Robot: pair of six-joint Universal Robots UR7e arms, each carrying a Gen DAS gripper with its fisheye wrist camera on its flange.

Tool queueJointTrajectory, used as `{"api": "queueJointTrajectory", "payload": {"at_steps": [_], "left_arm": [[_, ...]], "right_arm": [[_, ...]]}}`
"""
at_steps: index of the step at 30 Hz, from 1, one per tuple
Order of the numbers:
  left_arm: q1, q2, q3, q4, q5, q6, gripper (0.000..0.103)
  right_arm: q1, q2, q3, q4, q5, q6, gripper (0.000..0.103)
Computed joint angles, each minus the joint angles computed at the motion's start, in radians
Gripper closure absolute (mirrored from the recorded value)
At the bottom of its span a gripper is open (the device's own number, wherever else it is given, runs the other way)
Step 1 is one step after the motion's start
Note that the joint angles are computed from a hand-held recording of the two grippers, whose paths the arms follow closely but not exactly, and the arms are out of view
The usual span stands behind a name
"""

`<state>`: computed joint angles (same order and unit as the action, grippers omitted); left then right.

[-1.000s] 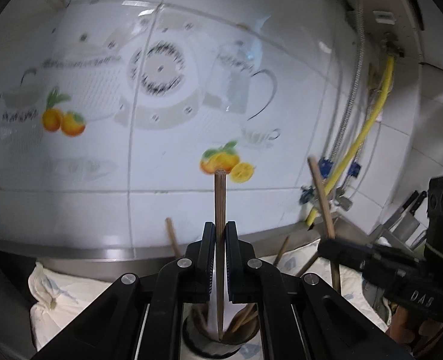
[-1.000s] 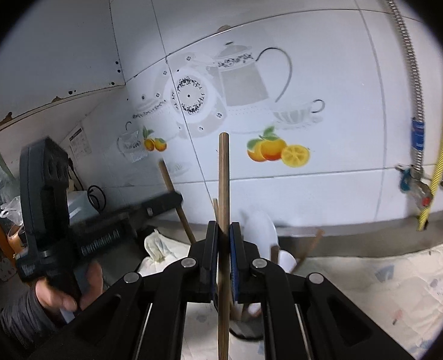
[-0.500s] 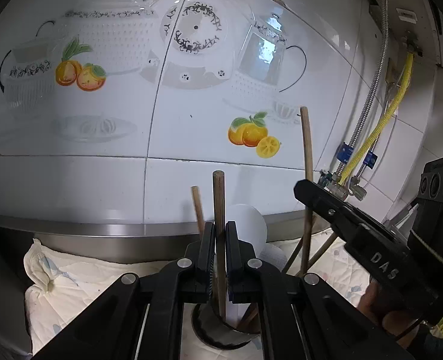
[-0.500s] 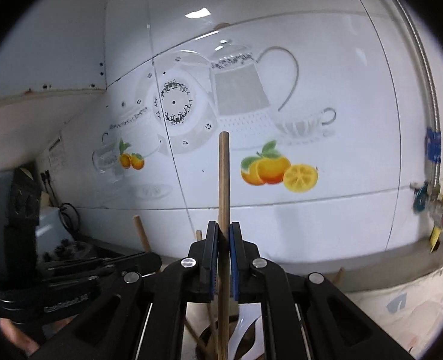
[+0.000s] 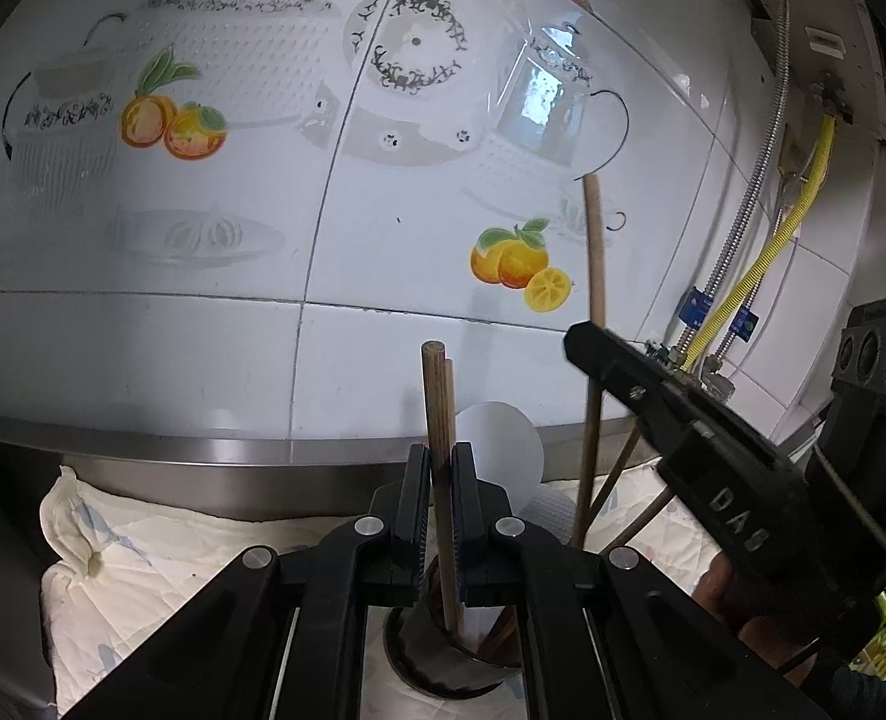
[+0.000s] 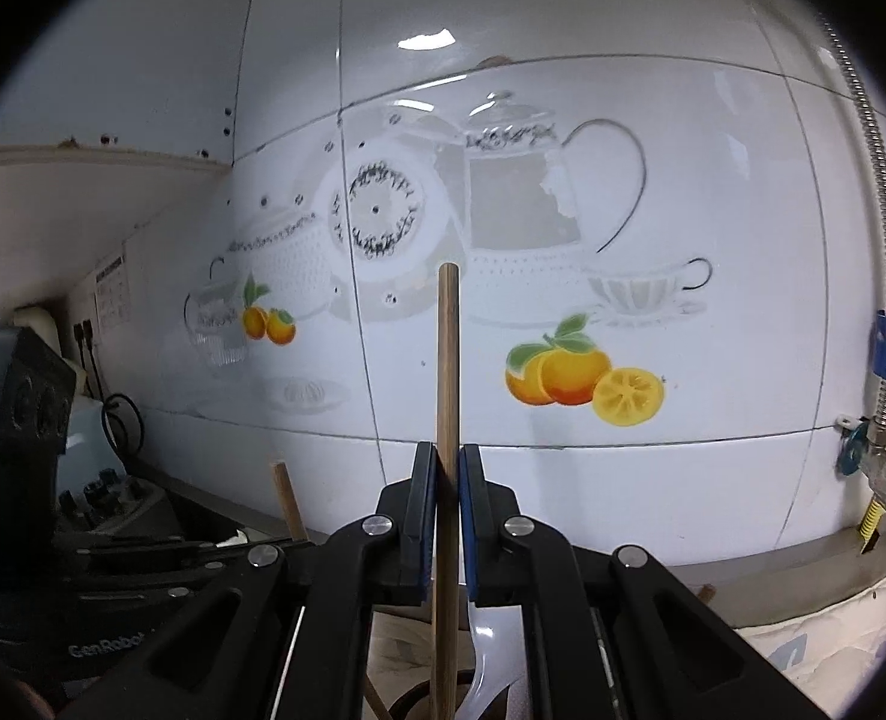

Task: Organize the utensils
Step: 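Lift both chopsticks into the black holder and open both grippers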

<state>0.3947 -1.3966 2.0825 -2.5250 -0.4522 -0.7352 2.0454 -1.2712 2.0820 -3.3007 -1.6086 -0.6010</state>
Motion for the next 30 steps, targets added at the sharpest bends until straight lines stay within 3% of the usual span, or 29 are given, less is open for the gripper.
{"api": "queueJointTrajectory", "payload": {"at_steps": [12,30], "left_arm": [[0.0,-0.007,0.006,0.02,0.0,-0.04,0.096],[-0.001,-0.03,-0.004,0.122,-0.004,-0.126,0.094]], "right_arm": [[-0.026,0.031,0.042,-0.059,-0.048,-0.028,0.094],[-0.023,-0.04,0.076,0.035,-0.133,-0.045,0.091]]}}
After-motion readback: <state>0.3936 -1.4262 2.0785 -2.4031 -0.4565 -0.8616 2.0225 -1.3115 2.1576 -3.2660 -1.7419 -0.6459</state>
